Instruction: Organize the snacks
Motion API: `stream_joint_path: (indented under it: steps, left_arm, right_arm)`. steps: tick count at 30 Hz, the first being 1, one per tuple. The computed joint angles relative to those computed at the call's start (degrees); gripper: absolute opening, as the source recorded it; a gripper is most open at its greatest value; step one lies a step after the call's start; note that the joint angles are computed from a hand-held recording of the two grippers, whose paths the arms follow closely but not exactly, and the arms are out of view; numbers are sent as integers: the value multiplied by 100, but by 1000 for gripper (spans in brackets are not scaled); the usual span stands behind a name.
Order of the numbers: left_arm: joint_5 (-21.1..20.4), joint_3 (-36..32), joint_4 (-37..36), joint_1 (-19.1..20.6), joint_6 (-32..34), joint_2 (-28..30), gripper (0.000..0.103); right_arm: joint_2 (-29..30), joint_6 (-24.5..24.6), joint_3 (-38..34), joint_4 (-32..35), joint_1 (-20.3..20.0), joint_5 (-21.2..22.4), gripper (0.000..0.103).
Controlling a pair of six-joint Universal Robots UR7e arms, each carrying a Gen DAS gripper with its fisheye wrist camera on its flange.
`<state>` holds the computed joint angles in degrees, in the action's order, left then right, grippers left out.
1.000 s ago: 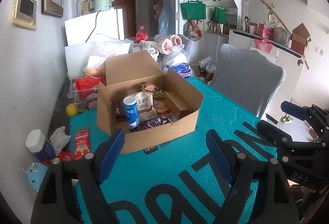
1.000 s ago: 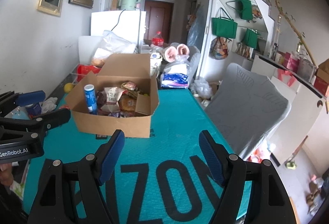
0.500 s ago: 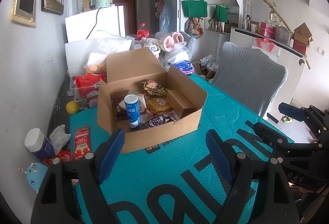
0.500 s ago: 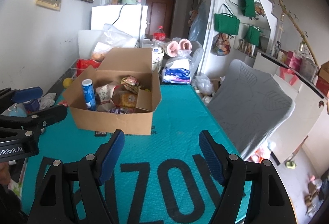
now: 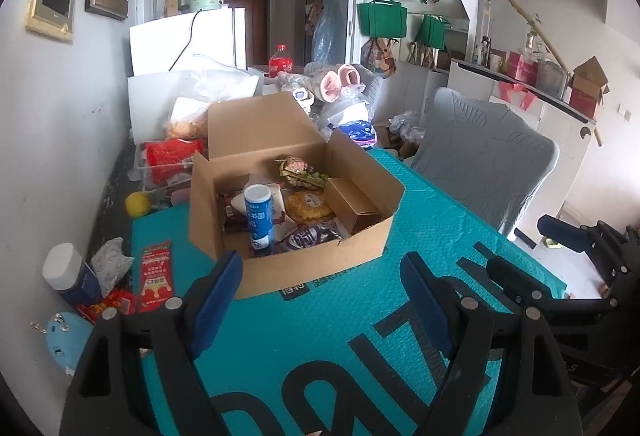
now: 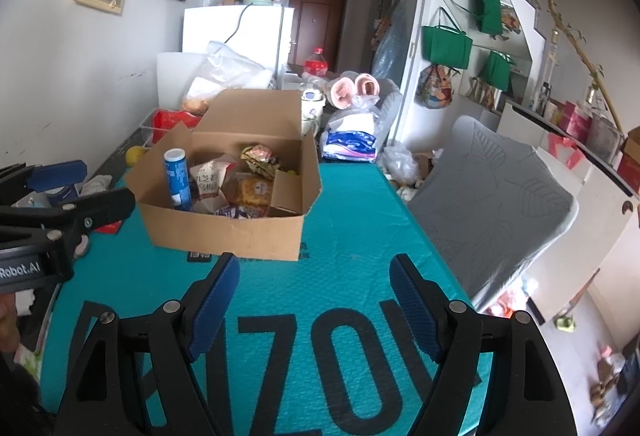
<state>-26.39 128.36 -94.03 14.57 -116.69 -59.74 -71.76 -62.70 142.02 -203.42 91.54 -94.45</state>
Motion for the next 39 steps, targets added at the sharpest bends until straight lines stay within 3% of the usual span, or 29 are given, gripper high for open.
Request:
stream_joint_path:
  steps: [31, 39]
  left_arm:
    - [-109, -249, 355, 2, 94, 123, 81]
    - [-135, -254, 148, 59, 318, 154, 81]
  right_arm:
    - [-85, 118, 90, -172, -42, -48, 78]
    - [-46, 171, 88, -268, -61, -141, 80]
